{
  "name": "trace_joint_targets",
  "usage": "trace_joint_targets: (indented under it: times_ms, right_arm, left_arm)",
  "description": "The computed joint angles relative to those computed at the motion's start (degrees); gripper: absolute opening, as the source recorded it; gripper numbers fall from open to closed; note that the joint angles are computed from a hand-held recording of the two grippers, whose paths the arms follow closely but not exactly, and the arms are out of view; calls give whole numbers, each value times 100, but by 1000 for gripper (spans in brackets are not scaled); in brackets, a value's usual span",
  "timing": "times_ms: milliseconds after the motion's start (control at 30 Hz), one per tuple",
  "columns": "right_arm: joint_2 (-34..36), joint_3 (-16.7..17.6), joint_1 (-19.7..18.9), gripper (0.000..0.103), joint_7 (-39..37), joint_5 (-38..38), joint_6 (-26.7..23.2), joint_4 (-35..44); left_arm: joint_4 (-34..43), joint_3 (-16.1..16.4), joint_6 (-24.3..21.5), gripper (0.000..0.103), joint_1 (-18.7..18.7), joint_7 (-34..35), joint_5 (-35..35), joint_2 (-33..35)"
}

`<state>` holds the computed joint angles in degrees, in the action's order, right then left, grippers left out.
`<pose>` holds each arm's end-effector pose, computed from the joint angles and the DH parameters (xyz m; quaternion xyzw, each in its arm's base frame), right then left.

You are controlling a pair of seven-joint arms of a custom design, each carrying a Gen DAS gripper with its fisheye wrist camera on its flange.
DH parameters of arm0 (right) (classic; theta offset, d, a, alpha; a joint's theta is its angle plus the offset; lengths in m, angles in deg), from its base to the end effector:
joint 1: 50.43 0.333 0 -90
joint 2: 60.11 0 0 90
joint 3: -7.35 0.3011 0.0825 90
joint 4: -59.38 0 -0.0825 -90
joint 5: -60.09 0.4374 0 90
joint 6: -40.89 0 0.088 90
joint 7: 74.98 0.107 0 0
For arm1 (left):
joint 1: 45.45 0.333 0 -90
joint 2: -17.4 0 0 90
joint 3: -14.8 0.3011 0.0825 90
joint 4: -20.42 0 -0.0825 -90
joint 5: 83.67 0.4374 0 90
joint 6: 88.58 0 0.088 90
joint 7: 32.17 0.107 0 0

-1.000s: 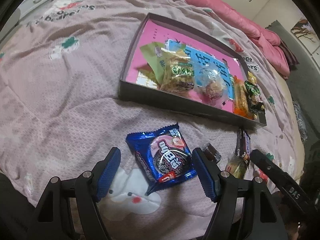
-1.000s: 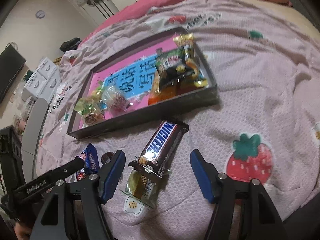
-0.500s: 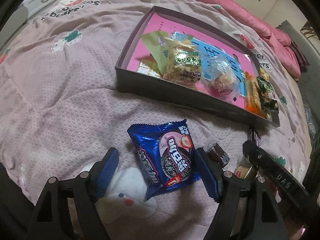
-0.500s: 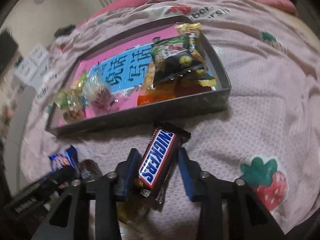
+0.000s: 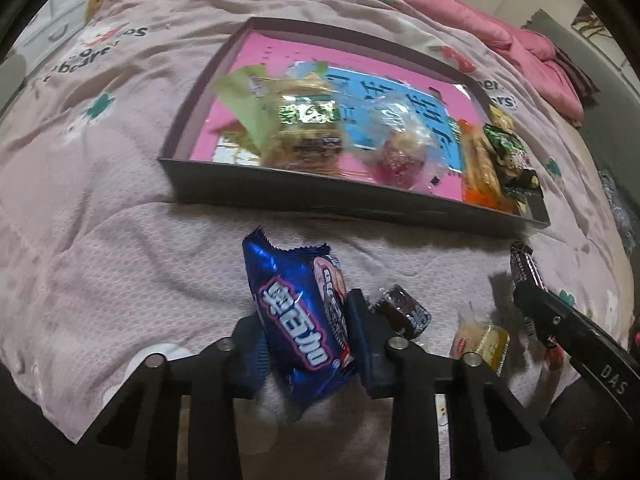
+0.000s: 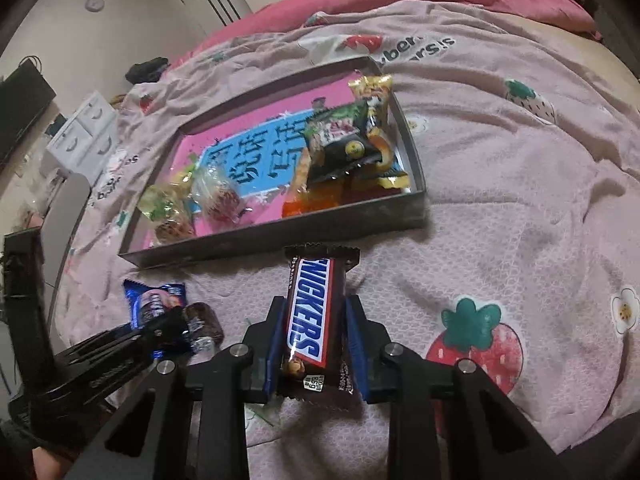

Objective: Organize snacks
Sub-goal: 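Grasp the blue biscuit packet with the left gripper while the right grasps the Snickers bar, then carry the blue packet and Snickers bar into the tray and open both grippers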

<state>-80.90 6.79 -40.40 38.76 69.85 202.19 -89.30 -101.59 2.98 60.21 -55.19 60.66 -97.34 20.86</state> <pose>0.4926 0.0738 0.3988 -0.5308 0.7960 -0.0912 0.2761 0.5855 -0.2255 0.3788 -0.6009 0.7688 -0.2139 0.0463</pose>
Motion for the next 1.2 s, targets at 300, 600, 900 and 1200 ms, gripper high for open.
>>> trace_joint_targets:
  times_ms: [300,600,900,1200]
  right_arm:
    - [-323,-70,103,29,-146,193,174,-207]
    - [-487,159,-67,29,32,-199,530,-266]
    - [-476,167,-32,29,-56,-415,983,-282]
    - [-385,124,37,29,-284,-468,1487,-235]
  left_arm:
    - [-152,25,-78,27,92,731,-897,-161]
    - [-235,120,-208,26,135,1137,-1439,-324]
    - [-297,189,-128,25,124,1491,-1782,-560]
    - [-198,254,72,25,34,1822,-2186,-662]
